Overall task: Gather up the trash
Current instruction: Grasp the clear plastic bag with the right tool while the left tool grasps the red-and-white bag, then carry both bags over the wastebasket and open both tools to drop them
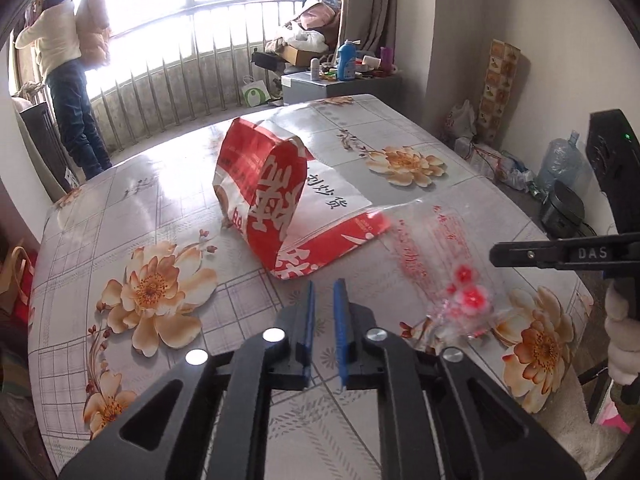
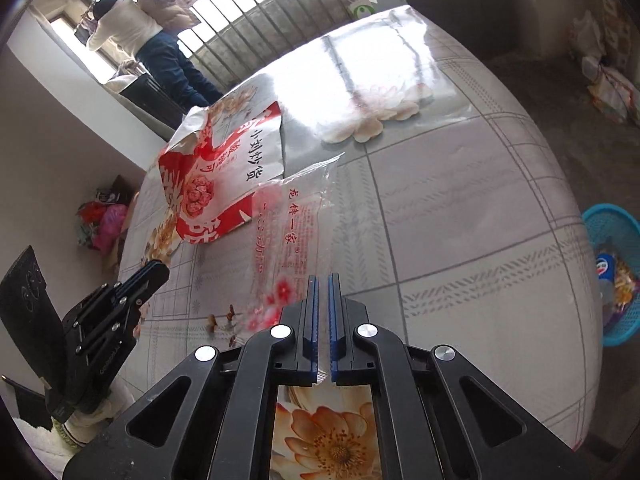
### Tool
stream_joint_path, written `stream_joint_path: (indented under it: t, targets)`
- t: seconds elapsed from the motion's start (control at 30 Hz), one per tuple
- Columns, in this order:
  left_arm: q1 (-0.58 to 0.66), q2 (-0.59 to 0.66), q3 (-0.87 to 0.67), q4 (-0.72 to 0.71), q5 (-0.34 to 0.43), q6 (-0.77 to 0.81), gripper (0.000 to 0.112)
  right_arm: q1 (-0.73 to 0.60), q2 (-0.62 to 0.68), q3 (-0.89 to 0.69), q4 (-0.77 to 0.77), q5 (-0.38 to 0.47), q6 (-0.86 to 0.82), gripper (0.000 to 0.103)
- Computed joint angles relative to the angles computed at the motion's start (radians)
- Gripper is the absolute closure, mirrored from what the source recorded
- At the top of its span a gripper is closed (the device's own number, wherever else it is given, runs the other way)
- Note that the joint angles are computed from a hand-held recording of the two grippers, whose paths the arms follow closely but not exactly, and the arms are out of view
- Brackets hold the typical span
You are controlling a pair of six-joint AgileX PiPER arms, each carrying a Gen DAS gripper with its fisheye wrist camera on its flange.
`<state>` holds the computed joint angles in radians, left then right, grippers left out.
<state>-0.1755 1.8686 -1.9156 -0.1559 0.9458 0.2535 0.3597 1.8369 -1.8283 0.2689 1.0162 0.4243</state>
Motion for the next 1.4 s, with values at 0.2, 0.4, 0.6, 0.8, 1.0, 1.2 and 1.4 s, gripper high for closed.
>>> stream_joint_path:
  t: [0.2, 0.4, 0.6, 0.8, 1.0, 1.2, 1.4]
  targets:
    - [-0.034, 0.158, -0.197, 0.152, 0.025, -0.183, 0.057, 0.012, -0.107, 0.168, -0.036, -0.069, 0.082, 0.100]
    - [-0.032, 0.299, -0.423, 0.171, 0.131, -0.291, 0.059, 0.001, -0.154, 0.243, -0.046, -0.086, 0.112, 0.100]
    - [-0.029, 0.306, -0.430, 0.156, 0.133, -0.301, 0.099, 0.000, -0.144, 0.238, -0.042, -0.092, 0.115, 0.100]
    - [-0.035, 0.209, -0.281, 0.118, 0.064, -0.228, 0.111, -0.010, -0.198, 0.281, -0.065, -0.091, 0.134, 0.100]
    - [-0.067, 0.048, -0.039, 0.067, 0.001, -0.078, 0.111, -0.006, -0.289, 0.360, -0.136, -0.085, 0.220, 0.100]
    - [-0.118, -0.109, 0.173, 0.067, -0.015, 0.039, 0.109, 0.026, -0.391, 0.456, -0.247, -0.063, 0.360, 0.100]
    - [-0.204, -0.210, 0.337, 0.147, -0.046, 0.055, 0.102, 0.050, -0.469, 0.535, -0.265, -0.058, 0.430, 0.100]
